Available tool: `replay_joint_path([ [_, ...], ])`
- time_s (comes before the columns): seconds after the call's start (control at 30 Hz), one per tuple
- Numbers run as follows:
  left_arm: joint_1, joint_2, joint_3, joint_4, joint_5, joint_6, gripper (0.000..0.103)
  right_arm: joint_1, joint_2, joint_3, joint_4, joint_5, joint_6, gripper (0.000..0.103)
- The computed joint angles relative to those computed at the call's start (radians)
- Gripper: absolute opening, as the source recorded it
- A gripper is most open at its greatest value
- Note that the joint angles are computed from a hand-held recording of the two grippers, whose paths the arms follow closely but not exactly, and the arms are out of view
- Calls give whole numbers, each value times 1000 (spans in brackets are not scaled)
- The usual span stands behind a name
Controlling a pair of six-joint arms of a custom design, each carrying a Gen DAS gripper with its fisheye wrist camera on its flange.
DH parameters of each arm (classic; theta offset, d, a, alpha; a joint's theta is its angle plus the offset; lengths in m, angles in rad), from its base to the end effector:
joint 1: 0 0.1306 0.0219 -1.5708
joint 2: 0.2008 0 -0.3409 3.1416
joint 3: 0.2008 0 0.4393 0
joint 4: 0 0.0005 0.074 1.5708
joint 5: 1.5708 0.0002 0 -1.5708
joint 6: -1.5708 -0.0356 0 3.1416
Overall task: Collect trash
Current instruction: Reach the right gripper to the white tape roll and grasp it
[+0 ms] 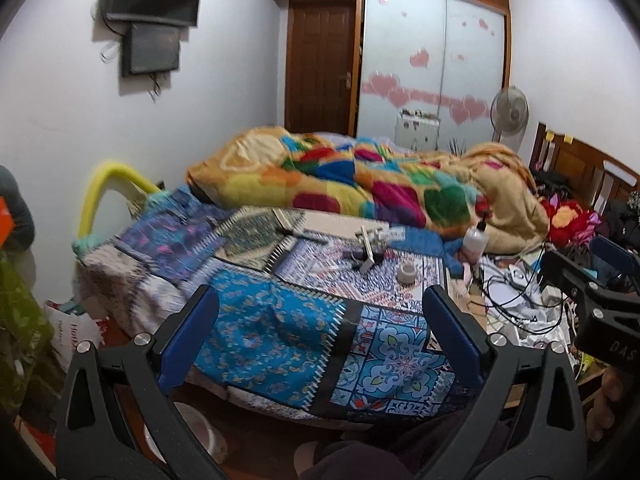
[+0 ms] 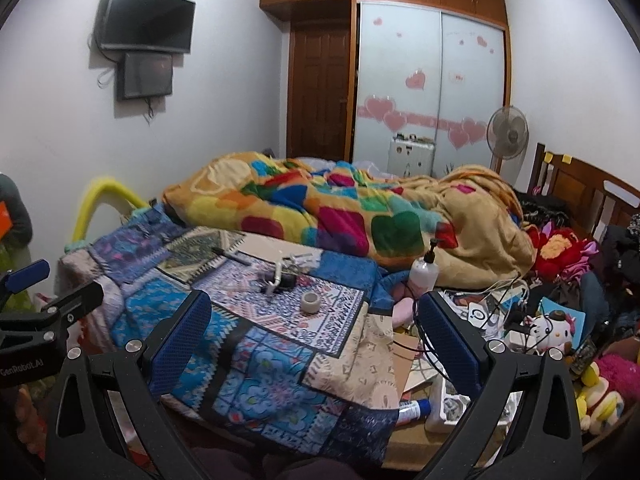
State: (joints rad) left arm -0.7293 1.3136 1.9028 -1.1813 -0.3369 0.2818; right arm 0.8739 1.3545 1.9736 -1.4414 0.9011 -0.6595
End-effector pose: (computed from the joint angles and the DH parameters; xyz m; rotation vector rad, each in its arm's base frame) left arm 0.3483 -0.2962 0.6549 0.2840 2.1154 -0.2320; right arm 0.3040 0.3189 0.6558 0.1647 2.0398 -0.1526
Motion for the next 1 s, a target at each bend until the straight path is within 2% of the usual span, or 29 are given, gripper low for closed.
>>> replay_joint_path([
  [0.4,53,336,239,-43,92,-59,102,-248,34,-81,87,-315,91,103],
  [0.6,87,470,335,-50,140,-95,102,-352,82,-112,157,-511,144,103],
  [0.77,118,582,437,-92,215,-83,93,-403,150,-95,190,-601,179,102],
  [0.93,134,657,499,-105,286,-76,80,-432,185,-105,246,-680,217,95],
  [1.0,134,674,510,-95,303,-86,75,-435,199,-102,254,-678,229,82],
])
